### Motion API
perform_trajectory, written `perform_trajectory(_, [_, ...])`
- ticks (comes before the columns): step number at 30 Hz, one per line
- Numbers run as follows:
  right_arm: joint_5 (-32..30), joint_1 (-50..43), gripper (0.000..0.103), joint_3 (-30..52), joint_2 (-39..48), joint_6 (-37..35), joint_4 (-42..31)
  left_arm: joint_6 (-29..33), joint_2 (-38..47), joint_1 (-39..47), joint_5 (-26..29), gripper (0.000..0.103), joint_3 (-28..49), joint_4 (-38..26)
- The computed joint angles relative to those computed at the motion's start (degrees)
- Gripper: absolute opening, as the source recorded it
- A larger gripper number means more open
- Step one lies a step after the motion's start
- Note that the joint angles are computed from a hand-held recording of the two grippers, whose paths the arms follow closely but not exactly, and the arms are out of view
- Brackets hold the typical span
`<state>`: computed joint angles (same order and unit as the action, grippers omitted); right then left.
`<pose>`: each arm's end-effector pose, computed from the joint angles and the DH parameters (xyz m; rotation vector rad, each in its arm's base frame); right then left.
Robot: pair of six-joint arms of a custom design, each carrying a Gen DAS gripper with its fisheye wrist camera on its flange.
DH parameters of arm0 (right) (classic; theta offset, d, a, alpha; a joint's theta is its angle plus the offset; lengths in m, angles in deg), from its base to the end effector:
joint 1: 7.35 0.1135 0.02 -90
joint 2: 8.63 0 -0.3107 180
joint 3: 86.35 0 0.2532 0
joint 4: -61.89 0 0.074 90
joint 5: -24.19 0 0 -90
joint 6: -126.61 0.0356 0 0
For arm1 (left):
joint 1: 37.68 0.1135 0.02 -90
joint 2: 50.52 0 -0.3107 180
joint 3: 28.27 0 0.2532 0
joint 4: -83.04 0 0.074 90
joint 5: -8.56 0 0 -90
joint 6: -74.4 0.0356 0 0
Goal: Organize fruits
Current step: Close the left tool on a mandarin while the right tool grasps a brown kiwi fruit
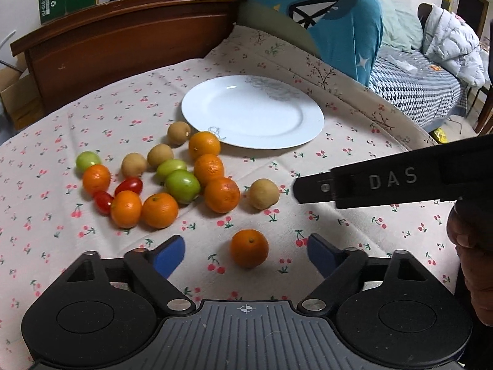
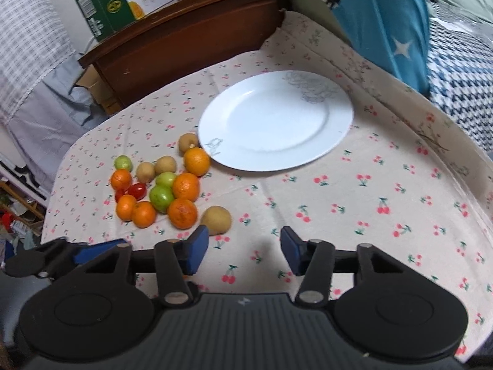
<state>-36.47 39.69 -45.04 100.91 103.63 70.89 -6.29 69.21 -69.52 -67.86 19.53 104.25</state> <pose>0.1978 0.1868 0.0809 0.5921 2.3554 0.2141 0.2686 -0.1766 0.0585 0.9685 2.2808 -0.4617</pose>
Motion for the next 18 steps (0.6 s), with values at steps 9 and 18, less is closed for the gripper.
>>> perform_trajectory(9, [-4.19, -2.55, 0.037, 1.36, 4.88, -7.38, 6.75, -0.12, 2.26, 0.71, 0.90, 0.045, 1.01, 0.16])
perform_trajectory(18, [-5.62, -4.60, 0.026, 3.17, 8.94, -11.37, 10.01, 0.49, 2.92, 0.91, 2.31, 0.026, 0.54, 1.53])
